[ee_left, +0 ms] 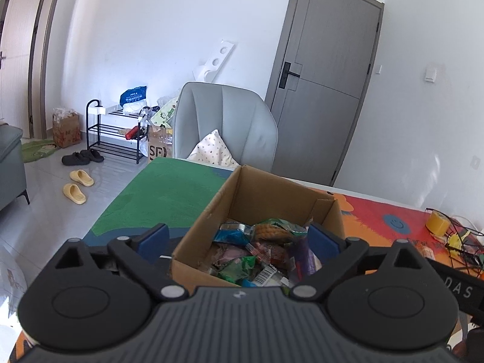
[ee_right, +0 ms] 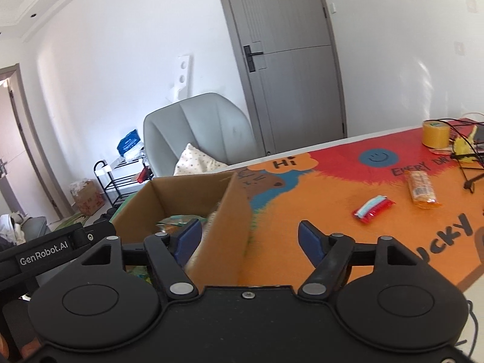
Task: Organize snacks
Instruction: 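Move both grippers back over the remaining snacks on the mat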
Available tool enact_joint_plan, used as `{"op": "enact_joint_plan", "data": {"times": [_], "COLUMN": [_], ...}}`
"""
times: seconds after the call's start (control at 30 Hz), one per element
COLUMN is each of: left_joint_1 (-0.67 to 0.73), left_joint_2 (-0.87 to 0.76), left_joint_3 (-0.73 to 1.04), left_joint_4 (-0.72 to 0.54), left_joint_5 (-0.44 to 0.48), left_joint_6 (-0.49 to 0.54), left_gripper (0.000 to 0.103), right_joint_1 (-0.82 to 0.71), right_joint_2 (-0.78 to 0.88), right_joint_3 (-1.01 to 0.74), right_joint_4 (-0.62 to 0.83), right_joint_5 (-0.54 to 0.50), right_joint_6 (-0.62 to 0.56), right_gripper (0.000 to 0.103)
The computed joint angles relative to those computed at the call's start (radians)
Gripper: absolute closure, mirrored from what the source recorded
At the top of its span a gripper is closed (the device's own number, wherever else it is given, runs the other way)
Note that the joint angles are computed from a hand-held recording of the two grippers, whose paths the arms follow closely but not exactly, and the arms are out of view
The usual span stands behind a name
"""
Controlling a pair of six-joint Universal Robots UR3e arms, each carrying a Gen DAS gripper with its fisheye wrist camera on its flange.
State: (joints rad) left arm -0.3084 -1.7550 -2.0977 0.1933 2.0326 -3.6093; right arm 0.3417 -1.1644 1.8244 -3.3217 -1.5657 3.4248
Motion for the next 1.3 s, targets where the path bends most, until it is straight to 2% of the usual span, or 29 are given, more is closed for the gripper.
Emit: {"op": "enact_joint_plan", "data": {"times": [0.13, 0.47, 0.9, 1.3], "left_joint_1": [-0.036, -0.138, -0.233, -0.277], "left_joint_2": [-0.031, -0.124, -0.283, -0.43], "left_joint_3": [0.041, 0.165, 0.387, 0.602], "left_joint_4": [-0.018, -0.049, -0.127, -0.214], "left_joint_5": [0.002, 0.044, 0.078, 0.076], "left_joint_6": [0.003, 0.005, 0.019, 0.054], "left_gripper": [0.005, 0.004, 0.004, 0.004], "right_joint_1": [-0.038, -0.143, -0.289, -0.422], "right_joint_2": [-0.033, -0.106, -0.163, -0.128], "right_joint_3": [0.064, 0.208, 0.339, 0.391], "right_joint_4": [-0.035, -0.104, -0.164, -0.207], "right_joint_5": [0.001, 0.024, 0.062, 0.138], "right_joint_6": [0.01, 0.015, 0.009, -0.006], "right_gripper": [0.021, 0.01, 0.0, 0.0]}}
